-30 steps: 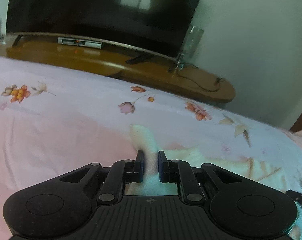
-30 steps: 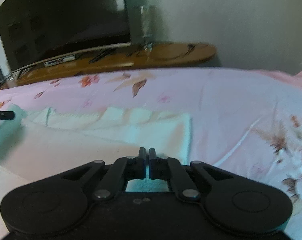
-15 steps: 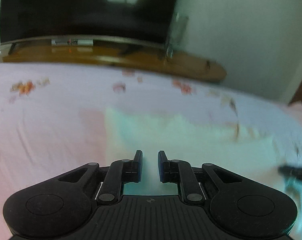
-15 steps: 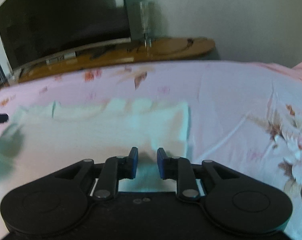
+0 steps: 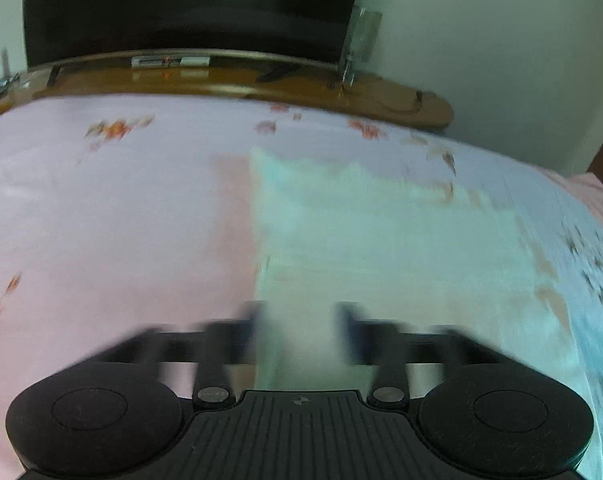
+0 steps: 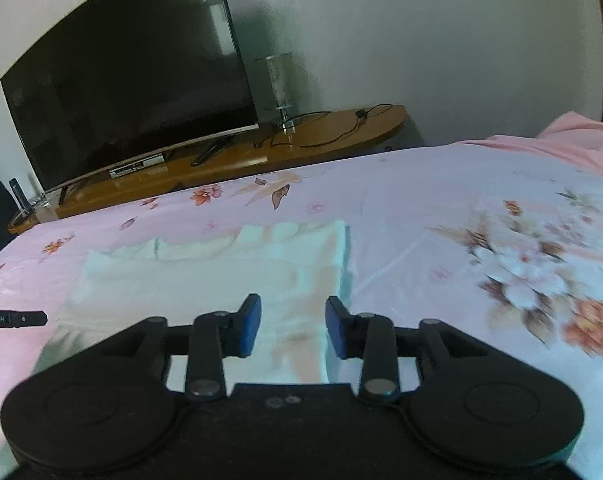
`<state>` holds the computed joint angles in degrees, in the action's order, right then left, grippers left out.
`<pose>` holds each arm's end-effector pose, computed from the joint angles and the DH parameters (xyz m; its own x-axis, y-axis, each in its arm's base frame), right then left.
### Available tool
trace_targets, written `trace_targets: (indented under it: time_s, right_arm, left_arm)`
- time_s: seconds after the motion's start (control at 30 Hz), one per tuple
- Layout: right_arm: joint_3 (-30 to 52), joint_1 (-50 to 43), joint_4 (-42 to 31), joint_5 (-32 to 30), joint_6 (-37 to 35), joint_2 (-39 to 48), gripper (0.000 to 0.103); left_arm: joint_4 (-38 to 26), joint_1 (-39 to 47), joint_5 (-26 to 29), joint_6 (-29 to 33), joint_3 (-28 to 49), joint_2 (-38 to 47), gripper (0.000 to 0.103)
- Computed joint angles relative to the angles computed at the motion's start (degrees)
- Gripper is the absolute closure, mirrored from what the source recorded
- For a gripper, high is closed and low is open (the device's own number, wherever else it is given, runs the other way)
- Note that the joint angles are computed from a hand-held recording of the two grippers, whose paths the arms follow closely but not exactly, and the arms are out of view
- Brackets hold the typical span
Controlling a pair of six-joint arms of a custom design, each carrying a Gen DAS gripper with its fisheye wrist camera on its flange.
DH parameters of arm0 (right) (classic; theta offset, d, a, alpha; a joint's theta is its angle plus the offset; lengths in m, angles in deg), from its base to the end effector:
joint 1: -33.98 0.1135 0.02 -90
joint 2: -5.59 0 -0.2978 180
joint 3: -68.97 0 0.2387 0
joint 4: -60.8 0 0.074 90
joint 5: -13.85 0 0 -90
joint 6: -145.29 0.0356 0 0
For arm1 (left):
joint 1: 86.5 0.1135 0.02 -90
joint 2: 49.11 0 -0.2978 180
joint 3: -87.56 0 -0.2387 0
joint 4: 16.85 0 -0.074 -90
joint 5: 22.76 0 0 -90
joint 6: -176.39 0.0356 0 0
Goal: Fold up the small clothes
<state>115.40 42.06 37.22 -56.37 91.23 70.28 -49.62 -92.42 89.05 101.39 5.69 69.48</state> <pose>0.1992 0.0161 0.2362 -0.4658 0.4917 -0.7357 0.4826 0.8380 0.2545 0.4465 -0.0596 0.2058 -0.6876 0.3129 -0.6552 0.5124 0.8485 -0.1325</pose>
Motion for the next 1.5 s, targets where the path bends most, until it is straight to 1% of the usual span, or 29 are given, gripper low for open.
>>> trace_targets:
  time_s: [0.03,0.07,0.1,0.13,0.17,0.23,0.33,0.4,0.47,0.6,0.63,0.7,0.73,0.77,0.8,0.87,0.9,0.93,0.97,1.0,1.03,1.17,1.2,1.23,1.27,1.3,1.37,1.43,1.5]
  right_arm:
    - [-0.20,2.65,-3.63,1.89,1.93,-3.23,0.062]
    - [0.17,5.53,-7.54,4.13,4.11,-5.61,0.057]
    - [0.61,9.56,-12.32,7.05,7.48,-8.08,0.050]
    - [1.08,13.62,-16.18,9.98,11.06,-9.78,0.048]
    - [1.60,19.35,-21.44,13.62,16.56,-11.53,0.048]
    - [2.73,28.70,-29.39,18.09,26.46,-12.02,0.048]
    - [4.46,45.49,-42.02,22.77,47.76,-8.62,0.049]
    - [5.34,53.56,-46.98,23.06,59.06,-5.47,0.052]
    - [5.69,60.12,-49.17,21.93,68.04,-1.73,0.055]
    - [6.26,70.67,-51.37,18.86,82.71,4.58,0.059]
    - [6.70,74.12,-52.71,17.99,87.52,6.44,0.059]
    - [6.86,78.73,-53.55,16.00,94.05,8.93,0.059]
    - [7.05,80.87,-53.90,15.06,97.00,10.30,0.059]
    - [7.09,82.53,-53.89,14.01,99.20,11.27,0.059]
    - [7.14,83.96,-53.77,13.09,101.10,12.11,0.059]
    - [6.77,86.56,-52.60,11.88,104.47,13.21,0.059]
    - [6.63,87.23,-51.86,11.65,105.28,13.75,0.059]
    - [6.81,87.73,-51.52,11.53,105.84,14.28,0.059]
    - [6.87,87.93,-51.11,11.69,106.12,14.58,0.060]
    - [7.02,87.99,-50.85,11.98,106.30,14.55,0.061]
    - [6.82,88.05,-49.76,12.75,106.25,14.18,0.062]
    - [6.53,87.04,-47.20,13.24,103.61,13.80,0.069]
    - [6.17,87.15,-46.77,13.38,103.99,13.77,0.073]
    - [5.74,87.11,-46.45,13.52,104.66,13.61,0.076]
    - [5.13,87.13,-46.02,13.84,105.46,13.03,0.085]
    - [4.56,87.40,-45.64,14.53,106.41,12.26,0.091]
    - [4.63,87.42,-45.82,14.97,106.48,12.02,0.092]
    - [4.66,87.27,-45.70,15.57,105.58,11.74,0.092]
    - [5.00,87.85,-47.01,17.23,106.36,11.30,0.093]
  left_arm:
    - [2.22,1.22,0.40,0.50,-4.35,-2.87,0.016]
    - [3.63,2.38,1.18,1.45,-7.70,-5.27,0.016]
    - [3.12,3.55,1.95,3.34,-9.91,-7.30,0.016]
    - [1.92,4.93,2.95,5.26,-11.86,-9.17,0.016]
    - [1.23,6.14,3.83,6.40,-13.36,-10.46,0.016]
    - [-0.58,8.54,5.12,9.23,-16.08,-12.68,0.016]
    - [-2.61,12.34,7.17,12.86,-20.16,-15.56,0.016]
    - [-5.02,15.05,8.75,15.28,-21.85,-16.77,0.016]
    - [-6.01,17.36,8.96,17.59,-24.33,-18.36,0.016]
    - [-8.81,21.86,9.43,23.25,-28.35,-20.84,0.016]
    - [-10.63,23.39,9.99,25.03,-28.83,-21.04,0.016]
    - [-14.73,26.66,10.71,28.19,-29.46,-20.76,0.016]
    - [-17.36,28.42,10.87,29.96,-29.49,-20.16,0.021]
    - [-19.15,29.68,10.69,31.46,-29.79,-19.67,0.041]
    - [-20.47,30.78,10.26,32.94,-30.20,-19.16,0.046]
    - [-21.43,32.99,11.23,35.27,-31.52,-19.82,0.047]
    - [-23.21,33.47,11.50,35.62,-31.02,-19.44,0.047]
    - [-25.74,33.88,11.95,35.57,-30.14,-18.68,0.052]
    - [-28.13,34.06,12.09,35.86,-29.48,-17.82,0.065]
    - [-29.81,34.05,11.75,36.22,-29.28,-17.10,0.070]
    - [-30.70,34.09,11.41,35.96,-29.37,-16.40,0.072]
    - [-29.35,34.85,12.71,34.43,-31.05,-15.92,0.072]
    - [-29.26,34.87,13.11,33.61,-30.99,-15.36,0.072]
    - [-29.02,35.08,13.39,32.64,-30.77,-14.81,0.085]
    - [-28.40,35.11,13.46,31.35,-30.89,-14.83,0.096]
    - [-28.03,34.74,13.78,30.08,-30.56,-14.33,0.096]
    - [-26.65,34.59,14.34,28.73,-31.40,-15.21,0.096]
    - [-26.37,34.68,15.33,29.83,-31.44,-16.41,0.096]
    - [-25.31,33.61,17.27,29.31,-31.69,-18.26,0.096]
